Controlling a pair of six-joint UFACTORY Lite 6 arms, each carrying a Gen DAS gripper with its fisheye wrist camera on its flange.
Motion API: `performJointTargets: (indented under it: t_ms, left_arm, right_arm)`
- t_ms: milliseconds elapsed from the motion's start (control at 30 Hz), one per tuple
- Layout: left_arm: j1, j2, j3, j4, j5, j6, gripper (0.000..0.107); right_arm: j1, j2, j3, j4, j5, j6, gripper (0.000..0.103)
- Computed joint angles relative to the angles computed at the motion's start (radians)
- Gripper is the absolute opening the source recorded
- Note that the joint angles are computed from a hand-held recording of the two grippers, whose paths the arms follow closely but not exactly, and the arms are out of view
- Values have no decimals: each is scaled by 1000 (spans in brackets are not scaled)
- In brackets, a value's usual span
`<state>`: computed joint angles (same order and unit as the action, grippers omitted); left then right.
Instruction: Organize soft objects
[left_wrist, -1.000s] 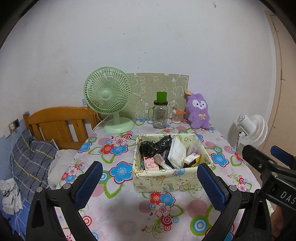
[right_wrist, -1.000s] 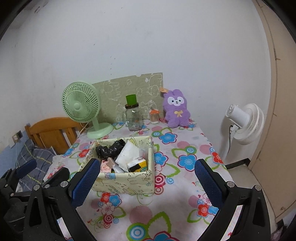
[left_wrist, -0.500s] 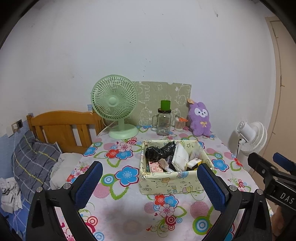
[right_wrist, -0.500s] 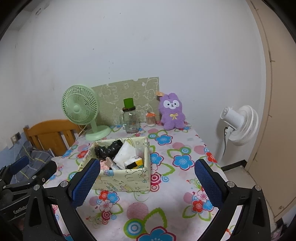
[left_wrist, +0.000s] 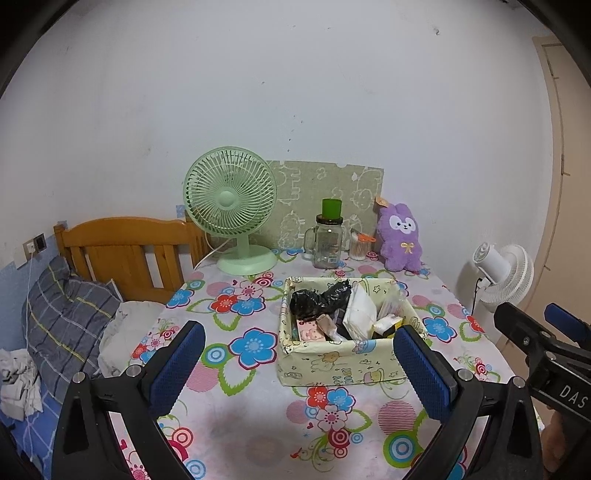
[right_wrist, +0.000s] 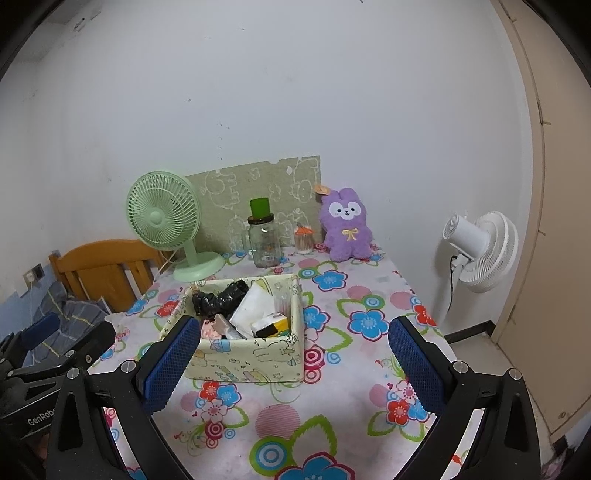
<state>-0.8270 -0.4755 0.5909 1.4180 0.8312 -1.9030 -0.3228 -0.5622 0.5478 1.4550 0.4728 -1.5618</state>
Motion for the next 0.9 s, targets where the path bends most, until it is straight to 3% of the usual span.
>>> performJointTargets:
  t_ms: [900]
  left_arm:
    - [-6,-11,-3,-3,-10,13,103]
  right_arm:
    - [-19,-18,-9,-16,16,15,103]
